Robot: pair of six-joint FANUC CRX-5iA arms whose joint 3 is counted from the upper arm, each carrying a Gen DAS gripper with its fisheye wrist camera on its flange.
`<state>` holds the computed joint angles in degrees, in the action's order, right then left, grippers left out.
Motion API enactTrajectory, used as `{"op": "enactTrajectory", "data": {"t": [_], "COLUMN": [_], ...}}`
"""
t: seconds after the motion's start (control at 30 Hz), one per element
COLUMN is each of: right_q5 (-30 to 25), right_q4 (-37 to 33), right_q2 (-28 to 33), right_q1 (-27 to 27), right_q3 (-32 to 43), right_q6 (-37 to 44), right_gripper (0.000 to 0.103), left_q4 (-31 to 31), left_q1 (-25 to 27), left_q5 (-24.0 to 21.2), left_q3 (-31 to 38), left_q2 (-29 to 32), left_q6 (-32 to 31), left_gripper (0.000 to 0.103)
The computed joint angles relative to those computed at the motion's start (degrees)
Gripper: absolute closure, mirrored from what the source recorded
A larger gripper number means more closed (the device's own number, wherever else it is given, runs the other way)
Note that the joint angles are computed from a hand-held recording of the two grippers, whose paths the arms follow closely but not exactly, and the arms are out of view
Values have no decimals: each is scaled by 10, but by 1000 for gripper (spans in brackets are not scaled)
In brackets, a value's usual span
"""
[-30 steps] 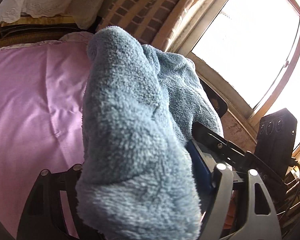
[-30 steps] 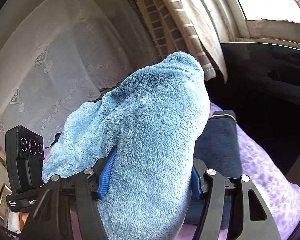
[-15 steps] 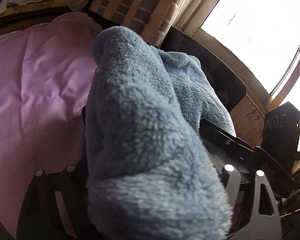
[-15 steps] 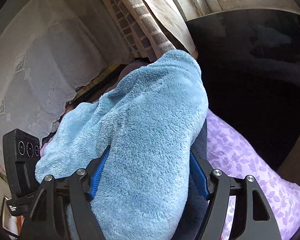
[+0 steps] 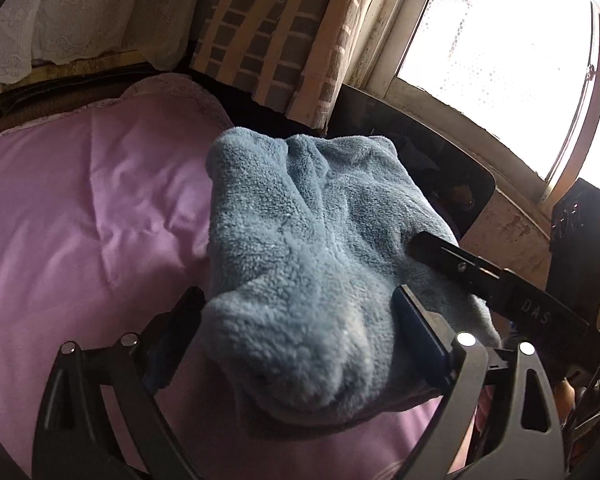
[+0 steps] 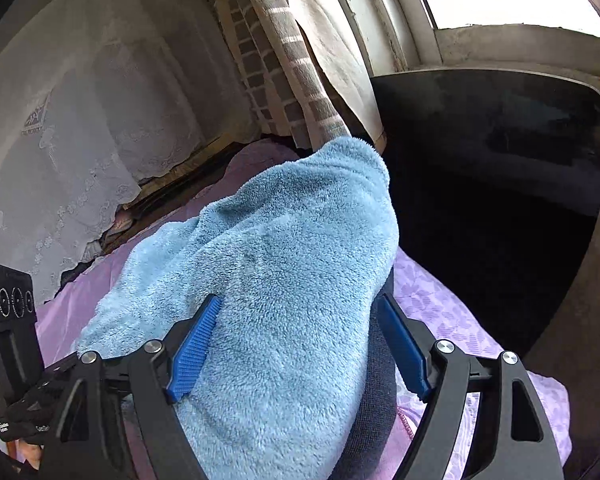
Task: Fold small clothes
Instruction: 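Lower the fleece onto the dark folded clothes and open both grippers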
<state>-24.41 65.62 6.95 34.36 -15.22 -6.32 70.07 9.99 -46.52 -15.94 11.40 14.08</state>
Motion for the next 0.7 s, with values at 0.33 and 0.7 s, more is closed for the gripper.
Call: {"op": "enactTrajectory", "data": {"t": [0.33, 0.7], "right_q5": [-117, -197], "right_q4": [77, -8], "right_q2": [-52, -65], "right_q1": [58, 141], "right_q3": [-64, -47], "right_q6": [-116, -70], "right_gripper": [22, 18], "left_q4": [83, 151], "left_q1": [-16, -16], "left_q5": [137, 201], "left_q3": [-100, -155], "left_q2": [-87, -141], "left_q6": [-111, -184], "left_gripper": [11, 9]}}
